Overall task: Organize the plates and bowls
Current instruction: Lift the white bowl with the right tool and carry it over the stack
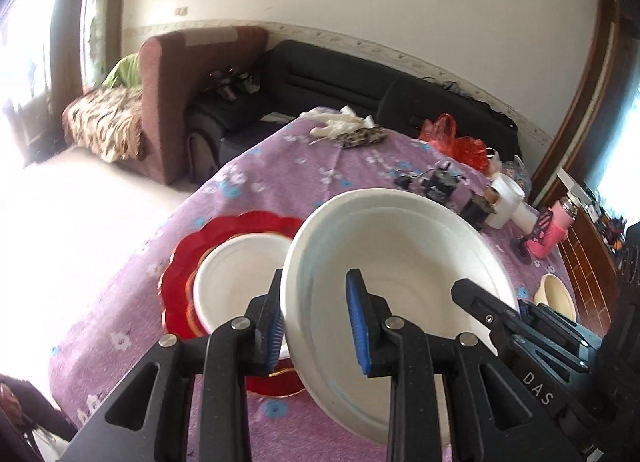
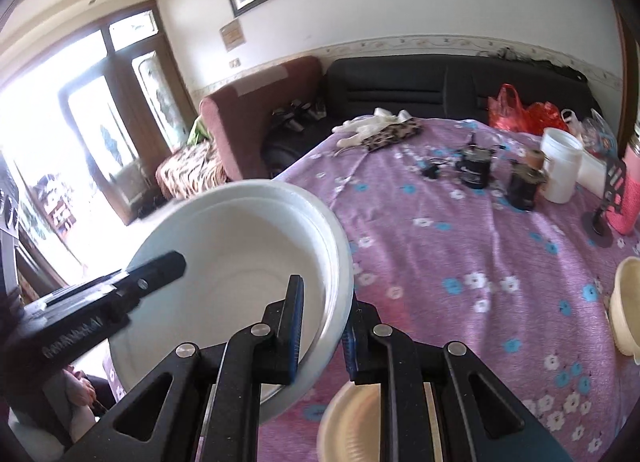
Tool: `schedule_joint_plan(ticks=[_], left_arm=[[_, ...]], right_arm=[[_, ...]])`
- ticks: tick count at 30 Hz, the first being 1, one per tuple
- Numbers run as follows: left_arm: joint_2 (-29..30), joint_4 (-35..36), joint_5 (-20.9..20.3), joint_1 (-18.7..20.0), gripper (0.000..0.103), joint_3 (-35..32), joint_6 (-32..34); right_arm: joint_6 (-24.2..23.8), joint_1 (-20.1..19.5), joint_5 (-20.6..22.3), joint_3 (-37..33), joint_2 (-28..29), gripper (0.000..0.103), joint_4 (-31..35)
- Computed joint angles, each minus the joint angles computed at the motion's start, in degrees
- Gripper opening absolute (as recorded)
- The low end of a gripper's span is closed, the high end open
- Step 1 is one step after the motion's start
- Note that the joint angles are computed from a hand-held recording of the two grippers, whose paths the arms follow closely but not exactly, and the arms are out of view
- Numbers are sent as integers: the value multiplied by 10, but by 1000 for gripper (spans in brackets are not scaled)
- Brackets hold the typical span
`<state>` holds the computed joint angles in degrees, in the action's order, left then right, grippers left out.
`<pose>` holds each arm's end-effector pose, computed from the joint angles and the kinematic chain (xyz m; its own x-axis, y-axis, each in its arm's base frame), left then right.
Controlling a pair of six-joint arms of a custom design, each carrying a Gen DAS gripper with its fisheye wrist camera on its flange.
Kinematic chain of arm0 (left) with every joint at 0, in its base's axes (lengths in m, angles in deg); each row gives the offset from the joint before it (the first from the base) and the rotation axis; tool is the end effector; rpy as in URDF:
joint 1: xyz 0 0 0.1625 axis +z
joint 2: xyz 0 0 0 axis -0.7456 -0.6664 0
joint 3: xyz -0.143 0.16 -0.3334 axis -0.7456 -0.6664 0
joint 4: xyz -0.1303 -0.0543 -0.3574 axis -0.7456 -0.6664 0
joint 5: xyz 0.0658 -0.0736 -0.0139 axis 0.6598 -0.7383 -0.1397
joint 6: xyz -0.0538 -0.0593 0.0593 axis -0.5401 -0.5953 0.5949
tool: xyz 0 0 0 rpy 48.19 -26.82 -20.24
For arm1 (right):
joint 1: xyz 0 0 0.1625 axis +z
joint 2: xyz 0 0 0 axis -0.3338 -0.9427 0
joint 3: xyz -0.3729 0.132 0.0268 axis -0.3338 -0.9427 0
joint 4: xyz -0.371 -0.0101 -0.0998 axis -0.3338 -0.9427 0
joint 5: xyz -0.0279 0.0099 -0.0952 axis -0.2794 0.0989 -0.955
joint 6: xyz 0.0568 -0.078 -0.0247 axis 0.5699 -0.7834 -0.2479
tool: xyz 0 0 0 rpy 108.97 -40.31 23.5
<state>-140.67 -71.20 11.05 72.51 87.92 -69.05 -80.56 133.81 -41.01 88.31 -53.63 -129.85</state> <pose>-0.2657 -0.3646 0.2737 -0.7340 -0.5329 -0.4210 0.1334 0.4947 -0.8588 0.3442 -0.4708 0.1646 -0.6237 -0.7242 0.2941 -0.7810 0.5617 -0.2729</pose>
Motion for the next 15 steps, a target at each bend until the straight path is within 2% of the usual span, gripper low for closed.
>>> schedule_joint_plan(ticks=[6,8,10,15], left_arm=[[-46,119,-11,-17,26,15,-118],[-53,147,-9,-15,26,16,-135],[-62,153,-4,-9,27,18,-131],[-79,122,14,29,27,23,-64]], right_arm=[[13,34,-20,-11,40,20,-1],[16,45,-34,-18,58,20,-4],[16,52,-50,-27,79,20,-7],[28,60,-82,-66,128,20,3]])
